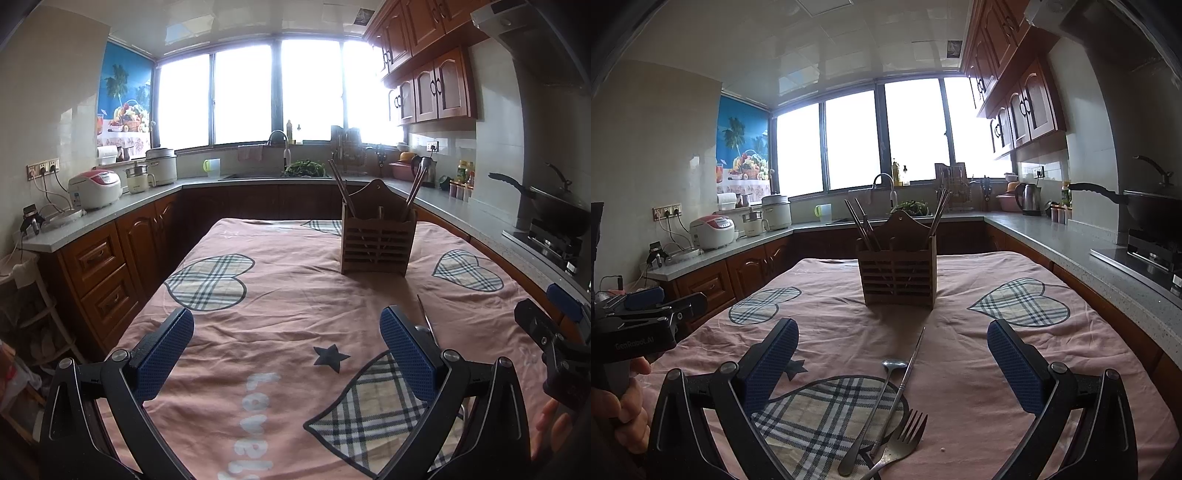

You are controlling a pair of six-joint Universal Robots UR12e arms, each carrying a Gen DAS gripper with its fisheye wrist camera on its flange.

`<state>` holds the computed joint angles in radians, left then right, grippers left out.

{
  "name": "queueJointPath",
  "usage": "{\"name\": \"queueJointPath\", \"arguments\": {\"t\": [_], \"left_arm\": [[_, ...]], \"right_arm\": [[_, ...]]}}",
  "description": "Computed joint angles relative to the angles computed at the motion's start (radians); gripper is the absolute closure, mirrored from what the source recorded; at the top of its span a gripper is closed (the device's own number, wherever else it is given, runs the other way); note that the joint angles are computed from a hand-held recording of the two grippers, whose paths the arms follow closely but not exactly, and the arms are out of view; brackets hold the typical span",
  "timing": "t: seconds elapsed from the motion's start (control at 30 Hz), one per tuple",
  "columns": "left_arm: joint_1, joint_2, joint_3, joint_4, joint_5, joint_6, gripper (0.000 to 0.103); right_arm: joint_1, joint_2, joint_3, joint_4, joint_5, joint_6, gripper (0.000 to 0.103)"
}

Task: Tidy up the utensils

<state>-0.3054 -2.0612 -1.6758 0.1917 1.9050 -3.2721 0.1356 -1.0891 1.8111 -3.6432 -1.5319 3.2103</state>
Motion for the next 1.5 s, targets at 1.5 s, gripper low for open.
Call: {"name": "queueJointPath", "arguments": {"t": [1.5], "left_arm": [[0.002,0.003,0.000,0.013,-0.010,0.015,0.000]], "right_arm": [[0.005,-0.008,-0.002,-0.010,0.013,-0.002,0.000]]}}
